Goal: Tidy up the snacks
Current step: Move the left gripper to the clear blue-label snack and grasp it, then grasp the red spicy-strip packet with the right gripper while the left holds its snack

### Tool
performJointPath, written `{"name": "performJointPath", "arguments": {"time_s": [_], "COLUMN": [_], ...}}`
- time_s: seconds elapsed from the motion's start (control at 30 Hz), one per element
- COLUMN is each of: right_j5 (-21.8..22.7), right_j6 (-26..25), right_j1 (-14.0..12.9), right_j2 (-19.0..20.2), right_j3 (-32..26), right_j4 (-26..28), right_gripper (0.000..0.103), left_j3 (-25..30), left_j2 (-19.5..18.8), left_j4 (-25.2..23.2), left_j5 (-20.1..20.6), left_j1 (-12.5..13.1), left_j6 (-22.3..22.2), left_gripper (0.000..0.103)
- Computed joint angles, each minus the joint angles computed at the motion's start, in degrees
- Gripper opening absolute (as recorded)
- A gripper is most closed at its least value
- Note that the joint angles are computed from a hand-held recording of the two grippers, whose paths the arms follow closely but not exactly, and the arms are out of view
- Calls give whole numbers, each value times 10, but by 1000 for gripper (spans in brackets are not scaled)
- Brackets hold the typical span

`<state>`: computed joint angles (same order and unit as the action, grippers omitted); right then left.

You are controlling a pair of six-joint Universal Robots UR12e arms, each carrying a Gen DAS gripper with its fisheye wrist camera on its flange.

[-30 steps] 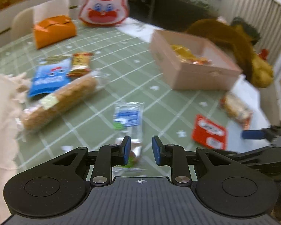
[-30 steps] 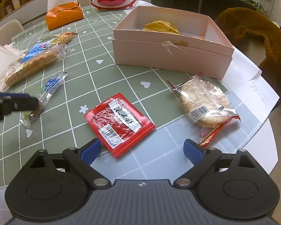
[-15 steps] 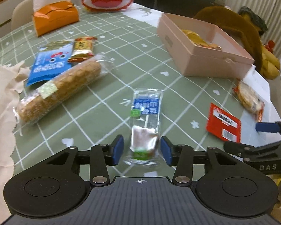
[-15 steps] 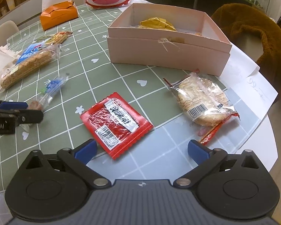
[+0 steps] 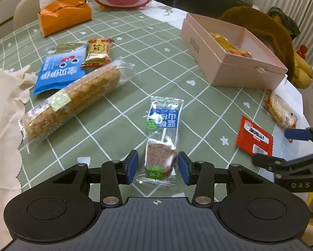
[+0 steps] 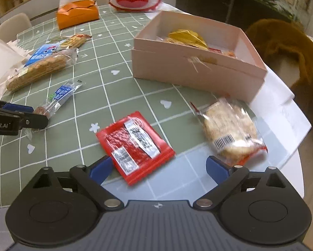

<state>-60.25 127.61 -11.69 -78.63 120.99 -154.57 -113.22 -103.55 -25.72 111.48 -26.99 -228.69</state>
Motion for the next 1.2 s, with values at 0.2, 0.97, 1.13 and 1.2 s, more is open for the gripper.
{"name": "performJointPath", "arguments": {"time_s": [0.2, 0.97, 1.13, 1.2], "right_j5": [-4, 9, 7, 3], "right_j6": [20, 0, 7, 8], "right_j1": [16, -7, -10, -9], "right_j2": [10, -11, -10, -10], "right_j3": [-25, 1, 3, 2], "right_j4": [47, 45, 37, 41], "right_gripper": [84, 82, 87, 87], "left_j3": [-4, 24, 1, -8], "left_j2": [1, -27, -16, -13], "left_j4": [13, 29, 67, 85], "left_j5": [-10, -23, -50, -54], "left_j1": [3, -9, 1, 1], "left_j6": [-5, 41, 2, -13], "left_gripper": [51, 54, 43, 41]}}
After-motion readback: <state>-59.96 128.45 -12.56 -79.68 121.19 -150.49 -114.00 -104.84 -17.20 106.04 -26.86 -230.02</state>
